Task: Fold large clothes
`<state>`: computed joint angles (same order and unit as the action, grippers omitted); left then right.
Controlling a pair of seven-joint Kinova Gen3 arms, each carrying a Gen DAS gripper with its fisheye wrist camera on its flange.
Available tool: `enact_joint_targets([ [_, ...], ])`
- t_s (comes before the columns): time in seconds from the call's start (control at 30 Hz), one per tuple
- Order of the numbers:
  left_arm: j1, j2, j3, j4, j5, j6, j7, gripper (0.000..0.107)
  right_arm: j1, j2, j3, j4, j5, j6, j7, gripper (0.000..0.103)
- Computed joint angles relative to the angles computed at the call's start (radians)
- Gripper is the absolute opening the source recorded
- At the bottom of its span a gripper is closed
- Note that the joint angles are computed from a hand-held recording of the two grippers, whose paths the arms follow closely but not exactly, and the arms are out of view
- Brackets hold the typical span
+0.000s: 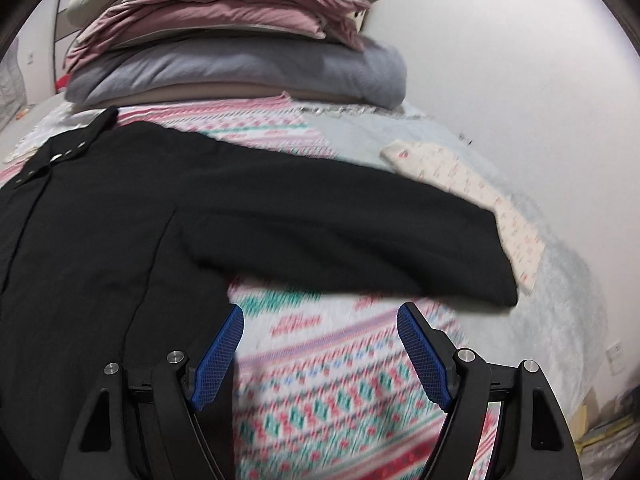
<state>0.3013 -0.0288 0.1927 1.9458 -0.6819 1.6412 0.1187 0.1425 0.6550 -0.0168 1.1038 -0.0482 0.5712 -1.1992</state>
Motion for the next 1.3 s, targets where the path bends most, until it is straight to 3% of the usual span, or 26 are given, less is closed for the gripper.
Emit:
enact_joint_targets([
  [0.07,-0.043,-0.001,0.042,0.015,0.054,0.016,-0.006,0.041,0.057,-0.003,-0.05,-0.019,-0.047,0.081,0.058,0.08],
  [0.1,-0.079,-0.022,0.089,0.025,0.09,0.001,-0.008,0.05,0.087,-0.009,-0.07,-0.022,-0.082,0.122,0.093,0.08],
  [0.13,-0.121,-0.055,0.135,0.033,0.11,-0.031,-0.02,0.058,0.12,-0.016,-0.089,-0.021,-0.119,0.163,0.126,0.08],
  [0.23,-0.187,-0.158,0.256,0.053,0.172,-0.153,-0.038,0.068,0.236,-0.017,-0.167,-0.032,-0.234,0.285,0.227,0.08],
  [0.37,-0.053,-0.205,0.229,0.031,0.236,-0.316,-0.037,0.07,0.407,-0.004,-0.351,-0.027,-0.272,0.447,0.276,0.08],
  [0.5,0.126,-0.231,0.199,0.04,0.238,-0.479,0.019,0.072,0.522,0.004,-0.493,-0.014,-0.206,0.61,0.262,0.08],
  [0.63,0.293,-0.2,0.12,0.05,0.249,-0.641,0.022,0.073,0.528,-0.013,-0.407,0.024,-0.303,0.773,0.361,0.08],
  [0.7,0.384,-0.162,0.054,0.058,0.284,-0.723,0.016,0.073,0.496,-0.025,-0.314,0.043,-0.364,0.836,0.43,0.08],
  [0.77,0.418,-0.132,0.013,0.079,0.339,-0.804,-0.016,0.073,0.441,-0.04,-0.221,0.072,-0.391,0.869,0.467,0.08],
  [0.87,0.343,-0.116,0.08,0.13,0.413,-0.926,-0.038,0.072,0.376,-0.07,-0.131,0.132,-0.371,0.859,0.504,0.078],
  [0.93,0.274,-0.11,0.172,0.137,0.395,-0.96,-0.001,0.068,0.361,-0.078,-0.111,0.159,-0.366,0.865,0.532,0.059],
  [0.97,0.243,-0.105,0.219,0.131,0.372,-0.953,0.013,0.06,0.358,-0.087,-0.1,0.173,-0.376,0.859,0.549,0.039],
  [1.0,0.224,-0.091,0.265,0.113,0.332,-0.93,0.041,0.027,0.352,-0.103,-0.076,0.189,-0.393,0.857,0.575,0.019],
  [1.03,0.199,-0.091,0.311,0.095,0.303,-0.894,0.082,0.012,0.364,-0.113,-0.07,0.189,-0.409,0.87,0.589,0.015],
  [1.07,0.166,-0.102,0.358,0.087,0.285,-0.875,0.122,0.01,0.383,-0.126,-0.078,0.195,-0.421,0.871,0.602,0.009],
  [1.17,0.107,-0.18,0.46,0.07,0.231,-0.797,0.241,0.007,0.468,-0.222,-0.093,0.217,-0.455,0.815,0.66,0.006],
  [1.23,0.144,-0.165,0.452,0.05,0.223,-0.737,0.266,0.007,0.468,-0.281,-0.047,0.226,-0.443,0.733,0.68,0.006],
  [1.3,0.206,-0.085,0.405,0.017,0.253,-0.681,0.226,0.008,0.43,-0.299,0.002,0.22,-0.377,0.659,0.662,0.006],
])
